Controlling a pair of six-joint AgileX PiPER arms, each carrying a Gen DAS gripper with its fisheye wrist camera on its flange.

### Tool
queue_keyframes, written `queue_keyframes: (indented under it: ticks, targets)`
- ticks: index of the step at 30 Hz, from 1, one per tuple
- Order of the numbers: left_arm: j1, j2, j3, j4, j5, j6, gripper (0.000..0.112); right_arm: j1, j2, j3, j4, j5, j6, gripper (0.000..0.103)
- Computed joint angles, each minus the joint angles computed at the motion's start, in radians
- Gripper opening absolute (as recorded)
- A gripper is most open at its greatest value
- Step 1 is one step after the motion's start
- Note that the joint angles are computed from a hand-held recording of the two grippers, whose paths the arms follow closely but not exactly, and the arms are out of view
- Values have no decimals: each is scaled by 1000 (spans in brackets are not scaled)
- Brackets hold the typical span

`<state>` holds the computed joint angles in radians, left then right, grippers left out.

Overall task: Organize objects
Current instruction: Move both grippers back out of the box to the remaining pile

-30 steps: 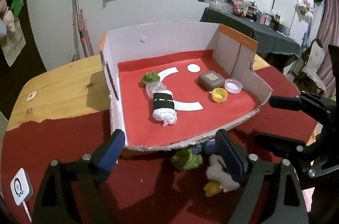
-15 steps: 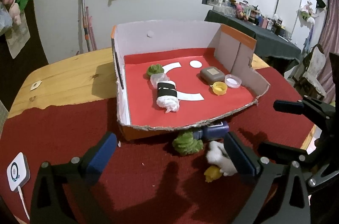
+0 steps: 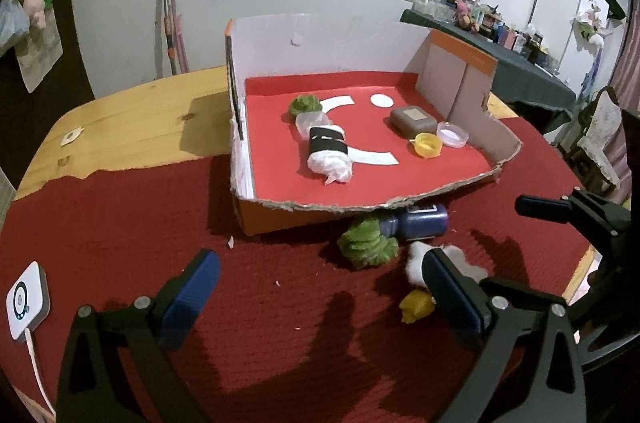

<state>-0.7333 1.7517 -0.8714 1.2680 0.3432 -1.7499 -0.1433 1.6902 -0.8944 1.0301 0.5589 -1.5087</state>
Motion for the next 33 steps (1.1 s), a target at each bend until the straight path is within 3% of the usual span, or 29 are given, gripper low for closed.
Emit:
queue_keyframes:
  ticks: [14, 23, 33]
  targets:
    - [31, 51, -22, -50, -27, 41, 103, 65, 54, -3, 24, -53, -27, 100]
    - [35, 94, -66, -117, -47, 118, 103, 8, 72, -31, 11, -45, -1, 100]
    - [56, 117, -82, -150, -59, 147, 103, 7, 44, -2, 7, -116, -9, 100]
